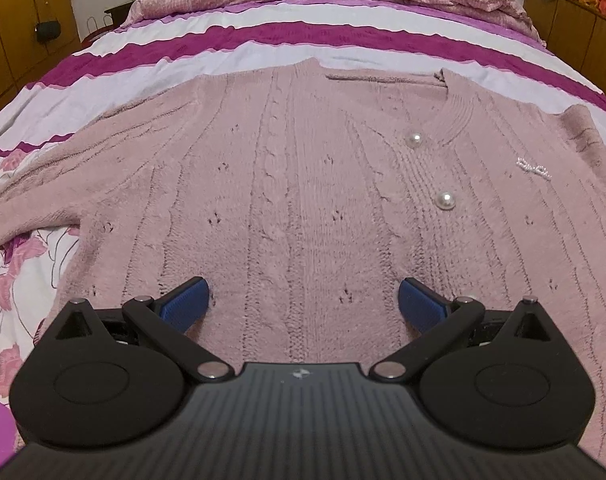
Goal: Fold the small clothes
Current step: 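Grasp the cuff of a pink cardigan sleeve with the right tool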
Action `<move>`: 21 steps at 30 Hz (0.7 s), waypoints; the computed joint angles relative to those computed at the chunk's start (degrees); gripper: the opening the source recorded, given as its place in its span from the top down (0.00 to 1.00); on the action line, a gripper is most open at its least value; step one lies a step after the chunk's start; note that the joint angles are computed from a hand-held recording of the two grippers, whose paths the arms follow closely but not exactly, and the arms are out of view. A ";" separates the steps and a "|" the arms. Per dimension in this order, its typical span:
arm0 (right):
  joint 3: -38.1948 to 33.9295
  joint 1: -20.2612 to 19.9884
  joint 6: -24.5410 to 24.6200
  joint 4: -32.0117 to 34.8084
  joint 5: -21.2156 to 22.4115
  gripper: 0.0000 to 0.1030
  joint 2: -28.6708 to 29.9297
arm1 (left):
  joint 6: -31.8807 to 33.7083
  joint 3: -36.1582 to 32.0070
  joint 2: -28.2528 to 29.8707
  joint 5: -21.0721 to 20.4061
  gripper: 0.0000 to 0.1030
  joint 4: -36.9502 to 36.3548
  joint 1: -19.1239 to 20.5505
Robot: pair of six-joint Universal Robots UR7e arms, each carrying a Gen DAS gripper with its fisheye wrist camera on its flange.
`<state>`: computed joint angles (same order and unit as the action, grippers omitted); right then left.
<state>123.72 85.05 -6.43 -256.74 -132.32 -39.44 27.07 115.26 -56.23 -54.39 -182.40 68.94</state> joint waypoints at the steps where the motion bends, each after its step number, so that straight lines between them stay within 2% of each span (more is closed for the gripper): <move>1: 0.04 -0.73 -0.39 -0.75 0.81 0.00 0.02 | 0.10 -0.02 0.14 0.14 0.00 -0.15 -0.02; 7: -1.85 -3.12 -1.79 -2.88 5.56 0.00 0.67 | -0.13 -0.13 0.90 0.98 0.00 -0.79 -0.19; 9: -1.92 -3.79 -1.02 -3.29 7.72 0.08 0.51 | 0.07 -0.01 1.20 1.37 0.00 -1.48 -0.33; 11: -1.85 -4.02 -0.27 -2.35 8.56 0.41 -0.14 | 0.38 0.14 1.37 1.77 0.00 -1.98 -0.51; 12: -1.66 -4.02 0.36 -1.47 8.53 0.49 -0.61 | 0.47 0.19 1.40 1.87 0.00 -2.09 -0.55; 14: -0.57 -4.35 2.76 -0.45 9.07 0.86 -1.80 | 0.37 0.17 1.32 1.92 0.00 -1.81 -0.57; 16: 0.65 -4.59 4.46 -1.83 9.46 0.88 -2.36 | 0.19 0.09 1.15 1.85 0.00 -1.30 -0.56; 18: 2.23 -4.83 3.91 -6.28 11.26 0.88 -2.32 | 0.12 0.06 1.05 1.83 0.00 -1.03 -0.58; 21: 3.07 -3.15 1.61 -10.06 8.87 0.89 -2.89 | 0.31 0.12 0.92 1.93 0.00 -1.07 -0.72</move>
